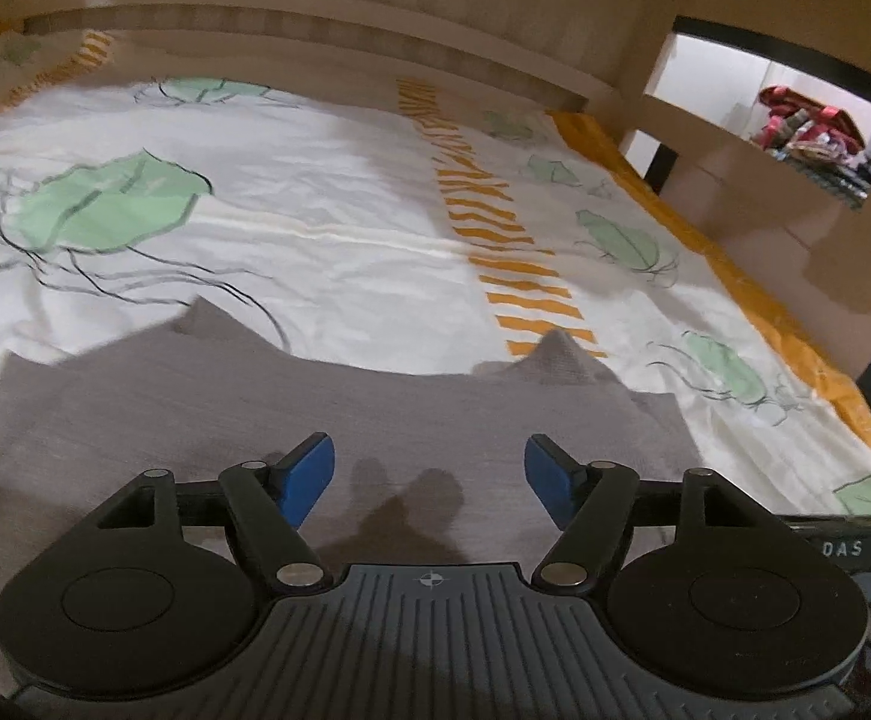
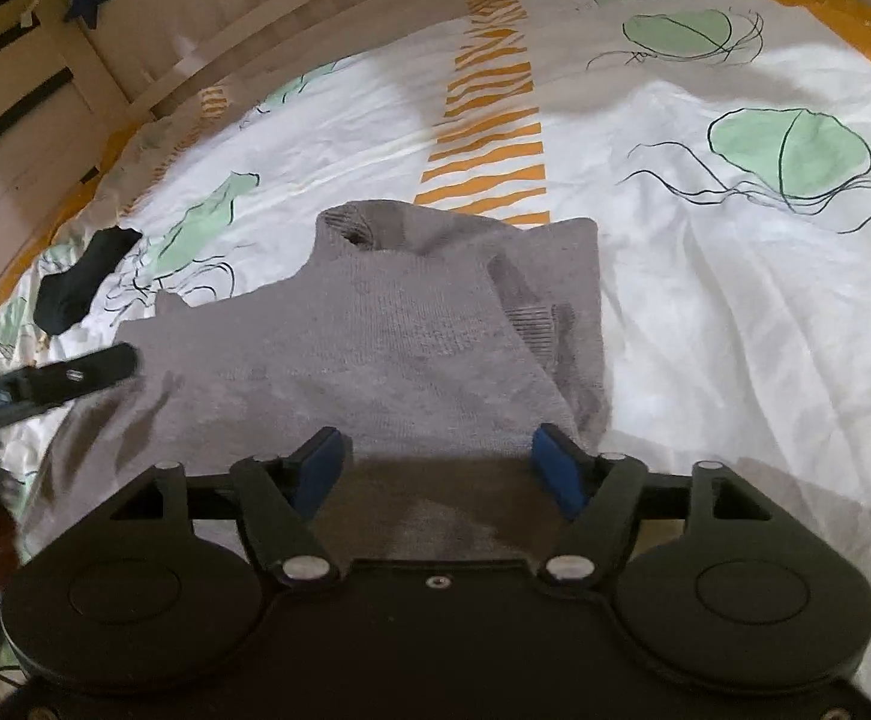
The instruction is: Fold large clothes
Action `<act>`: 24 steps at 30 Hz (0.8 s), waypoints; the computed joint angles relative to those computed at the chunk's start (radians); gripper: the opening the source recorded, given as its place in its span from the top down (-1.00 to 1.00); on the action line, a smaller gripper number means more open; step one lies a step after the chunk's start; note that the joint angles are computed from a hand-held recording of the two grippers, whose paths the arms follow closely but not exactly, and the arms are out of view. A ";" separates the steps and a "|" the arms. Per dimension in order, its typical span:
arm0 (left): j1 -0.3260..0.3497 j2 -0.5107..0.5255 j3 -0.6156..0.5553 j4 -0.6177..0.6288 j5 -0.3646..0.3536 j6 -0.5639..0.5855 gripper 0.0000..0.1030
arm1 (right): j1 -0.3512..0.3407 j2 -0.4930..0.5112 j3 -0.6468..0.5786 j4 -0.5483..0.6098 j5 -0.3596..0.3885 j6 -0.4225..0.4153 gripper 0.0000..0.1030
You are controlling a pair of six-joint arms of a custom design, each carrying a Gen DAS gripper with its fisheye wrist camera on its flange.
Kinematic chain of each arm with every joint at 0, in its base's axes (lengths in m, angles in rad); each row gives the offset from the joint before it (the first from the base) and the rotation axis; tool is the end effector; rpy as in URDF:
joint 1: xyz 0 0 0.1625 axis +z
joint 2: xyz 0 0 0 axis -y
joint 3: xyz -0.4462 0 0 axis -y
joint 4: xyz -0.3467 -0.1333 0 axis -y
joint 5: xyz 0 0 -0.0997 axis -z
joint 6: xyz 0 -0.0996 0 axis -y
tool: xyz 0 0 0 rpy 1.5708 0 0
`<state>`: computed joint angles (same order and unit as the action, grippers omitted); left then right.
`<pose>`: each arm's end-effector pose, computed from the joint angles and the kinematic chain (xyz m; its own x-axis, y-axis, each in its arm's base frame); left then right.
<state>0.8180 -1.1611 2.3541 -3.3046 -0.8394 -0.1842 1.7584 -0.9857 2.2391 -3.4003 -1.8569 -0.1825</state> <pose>-0.1476 -0.4499 0.2373 -0.8724 0.1389 -0.4686 0.4337 0.6623 -0.6110 0.1948 -0.4621 0.1793 -0.9267 -0.1769 0.3316 -0.3301 0.8051 -0.4928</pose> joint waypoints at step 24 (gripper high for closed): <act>0.050 0.070 0.014 -0.032 -0.037 -0.073 0.38 | -0.016 -0.066 -0.018 0.040 -0.018 0.091 -0.70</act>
<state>0.8683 -1.0914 2.3678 -3.3366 -0.8763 -0.2569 1.7429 -1.0515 2.2212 -3.3604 -1.8746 -0.0914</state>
